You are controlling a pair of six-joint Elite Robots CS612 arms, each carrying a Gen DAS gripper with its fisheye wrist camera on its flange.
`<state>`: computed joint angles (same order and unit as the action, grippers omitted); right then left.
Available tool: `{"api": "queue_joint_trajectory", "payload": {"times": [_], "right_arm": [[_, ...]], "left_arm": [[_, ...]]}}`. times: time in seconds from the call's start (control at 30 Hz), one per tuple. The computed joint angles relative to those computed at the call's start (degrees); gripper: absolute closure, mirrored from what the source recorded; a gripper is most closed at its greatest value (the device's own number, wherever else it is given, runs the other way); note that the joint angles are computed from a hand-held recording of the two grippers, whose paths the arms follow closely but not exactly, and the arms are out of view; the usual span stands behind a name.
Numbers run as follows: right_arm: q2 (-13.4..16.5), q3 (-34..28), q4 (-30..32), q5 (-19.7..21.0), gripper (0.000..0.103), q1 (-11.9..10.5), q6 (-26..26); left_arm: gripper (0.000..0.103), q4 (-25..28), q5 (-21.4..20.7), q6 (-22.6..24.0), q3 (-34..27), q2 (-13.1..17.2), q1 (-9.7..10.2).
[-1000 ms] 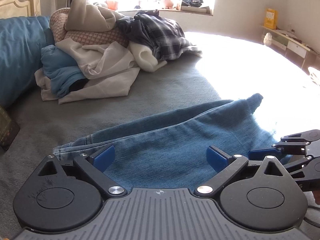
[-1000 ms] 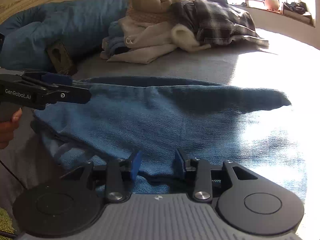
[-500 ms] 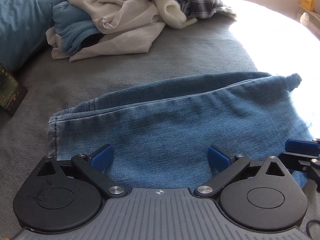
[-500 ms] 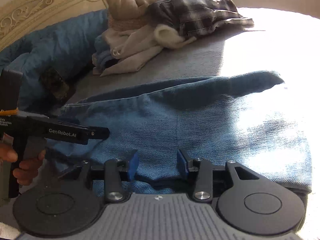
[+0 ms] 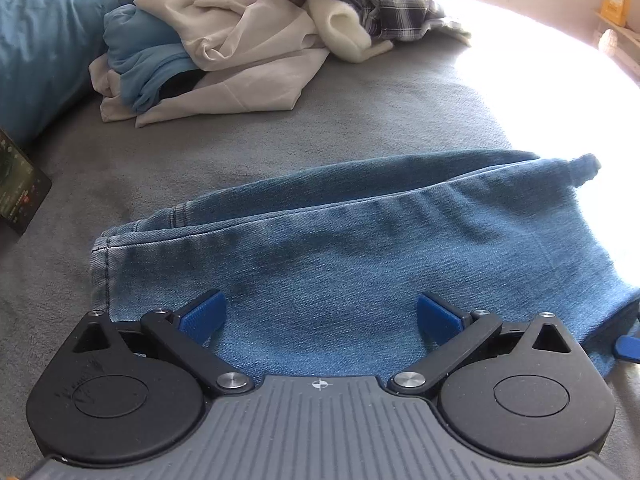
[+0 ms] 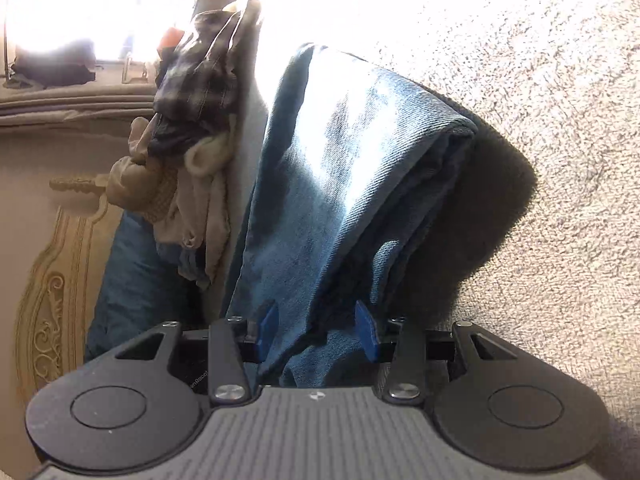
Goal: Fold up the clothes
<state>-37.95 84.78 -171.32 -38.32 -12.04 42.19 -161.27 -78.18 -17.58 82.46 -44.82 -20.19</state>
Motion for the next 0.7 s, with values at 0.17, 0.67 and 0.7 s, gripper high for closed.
{"api": "queue_joint_trajectory", "payload": {"times": [0.17, 0.67, 0.7], "right_arm": [[-0.27, 1.61, -6.8, -4.93, 0.059, -0.39, 9.71], [1.94, 0.61, -15.95, -16.82, 0.057, 0.42, 21.89], [2.61, -0.01, -17.06, -17.19, 0.057, 0.48, 23.43]], "left_arm": [[0.001, -10.83, -3.02, 8.26, 4.07, -0.85, -0.02], [0.0, -11.64, -1.26, 4.22, 3.31, 1.31, 0.71], [0.0, -12.01, -1.15, 4.44, 3.43, 1.35, 0.67]]}}
